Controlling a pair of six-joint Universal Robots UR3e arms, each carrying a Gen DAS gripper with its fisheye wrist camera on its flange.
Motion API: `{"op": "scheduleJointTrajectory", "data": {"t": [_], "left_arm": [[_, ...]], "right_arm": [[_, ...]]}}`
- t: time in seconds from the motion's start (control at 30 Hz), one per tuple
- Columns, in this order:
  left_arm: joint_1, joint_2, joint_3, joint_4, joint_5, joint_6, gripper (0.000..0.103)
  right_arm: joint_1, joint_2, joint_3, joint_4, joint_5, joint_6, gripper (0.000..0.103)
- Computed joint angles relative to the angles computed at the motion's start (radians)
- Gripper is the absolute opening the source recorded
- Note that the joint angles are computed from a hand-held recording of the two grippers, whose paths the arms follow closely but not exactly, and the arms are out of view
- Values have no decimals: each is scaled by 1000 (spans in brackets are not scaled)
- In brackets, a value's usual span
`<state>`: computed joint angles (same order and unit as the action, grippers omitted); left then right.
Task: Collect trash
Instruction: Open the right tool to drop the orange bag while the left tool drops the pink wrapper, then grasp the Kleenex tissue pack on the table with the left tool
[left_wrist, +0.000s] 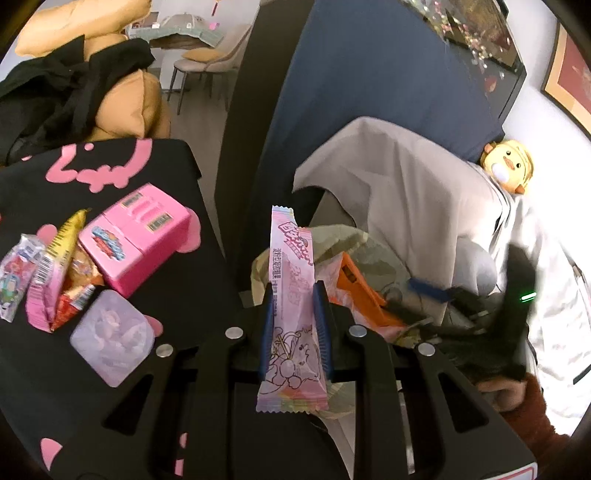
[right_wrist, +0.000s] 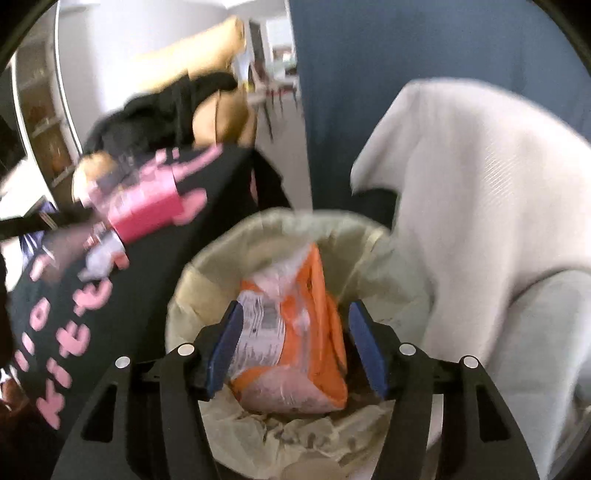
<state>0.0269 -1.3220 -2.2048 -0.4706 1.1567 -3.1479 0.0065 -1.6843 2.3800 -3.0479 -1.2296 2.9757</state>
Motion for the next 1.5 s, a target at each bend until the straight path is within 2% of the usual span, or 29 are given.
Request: {"op": "scheduleJointTrajectory", "data": {"t": [0.1,0.23,0.47,0.53,0.57,0.6,0.7,0.83,1.0,1.1,1.17,1.3,1.4,1.5], "left_arm": [[-43,-69,17,35,14,-21,19],[-117,-201,69,96,34,-82,19],[-219,-458,209,234,56,-246,19],[-235,-509,226,285,66,-299,26],[-229,-517,220,306,47,-313,39],[-220,-520,209,328,24,-322,48],[-196,-486,159,377,18,-300,54],[-159,-372,65,411,90,-215,55],[-8,-168,-102,392,64,-102,55],[151,16,-211,299,-7,-25,58],[273,154,-268,191,-72,33,59],[541,426,-338,-120,-213,187,60],[784,668,-350,-497,-333,369,60],[1023,869,-304,-941,-423,629,60]], "right_arm": [[-95,-167,55,39,56,9,57],[-168,-262,58,76,89,36,57],[-218,-302,57,87,82,53,57],[-222,-302,62,78,82,60,57],[-222,-300,68,71,82,61,57],[-221,-295,68,66,82,63,57],[-203,-274,71,38,64,65,57],[-212,-283,82,46,91,62,57],[-148,-217,66,1,86,85,57],[-93,-164,28,8,99,87,58],[-28,-97,-9,-9,55,88,58],[104,90,-106,-40,-59,89,58],[172,215,-169,-31,-107,85,58],[222,287,-208,-14,-141,102,58]]}}
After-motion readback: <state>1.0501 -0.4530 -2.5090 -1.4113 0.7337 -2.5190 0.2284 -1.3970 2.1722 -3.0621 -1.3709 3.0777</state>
